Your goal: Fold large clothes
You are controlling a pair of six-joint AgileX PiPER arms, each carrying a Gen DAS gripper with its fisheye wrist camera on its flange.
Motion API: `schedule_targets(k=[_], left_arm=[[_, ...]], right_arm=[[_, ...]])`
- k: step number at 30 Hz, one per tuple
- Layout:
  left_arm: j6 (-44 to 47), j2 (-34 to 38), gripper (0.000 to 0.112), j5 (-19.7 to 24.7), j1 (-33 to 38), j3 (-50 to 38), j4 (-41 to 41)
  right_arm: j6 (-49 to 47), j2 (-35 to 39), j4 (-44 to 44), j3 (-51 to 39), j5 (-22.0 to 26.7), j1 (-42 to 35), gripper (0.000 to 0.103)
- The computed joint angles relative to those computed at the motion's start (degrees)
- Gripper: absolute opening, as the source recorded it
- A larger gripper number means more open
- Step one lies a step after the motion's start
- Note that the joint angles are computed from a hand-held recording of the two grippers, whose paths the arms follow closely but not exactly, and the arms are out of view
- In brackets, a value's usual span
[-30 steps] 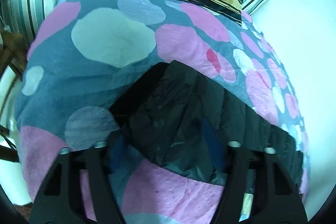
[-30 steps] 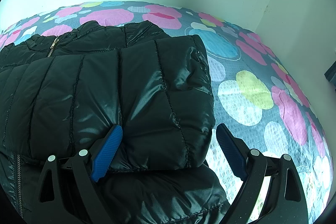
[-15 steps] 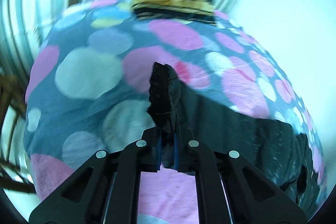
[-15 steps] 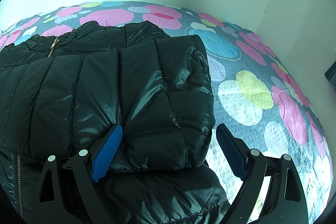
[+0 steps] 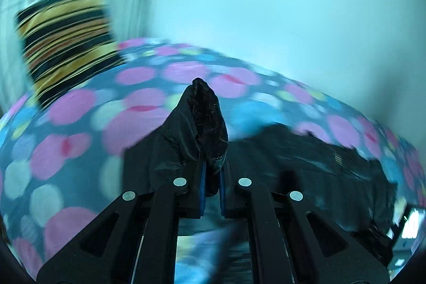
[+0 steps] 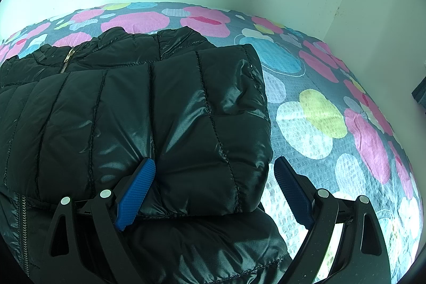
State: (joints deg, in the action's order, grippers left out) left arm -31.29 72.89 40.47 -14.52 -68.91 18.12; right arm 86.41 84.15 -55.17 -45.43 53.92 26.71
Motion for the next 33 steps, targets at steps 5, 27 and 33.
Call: schedule_targets(k=[5, 27, 33], left_arm=[[-8.3, 8.4, 0.007, 2.8, -15.5, -5.5, 8.6], [-11.8, 27.1, 0.007, 4.4, -32.5, -16.7, 11.4], [-10.6, 30.5, 0.007, 4.7, -34.5, -19.7, 10.5]], right_arm=[[0.3, 0.0, 0.0, 0.1, 0.1, 0.2, 0.089], [1.7, -0.3, -0.3, 1.0, -2.2, -0.7, 0.089], [1.8, -0.2, -0.3, 1.0, -2.4, -0.7, 0.089]])
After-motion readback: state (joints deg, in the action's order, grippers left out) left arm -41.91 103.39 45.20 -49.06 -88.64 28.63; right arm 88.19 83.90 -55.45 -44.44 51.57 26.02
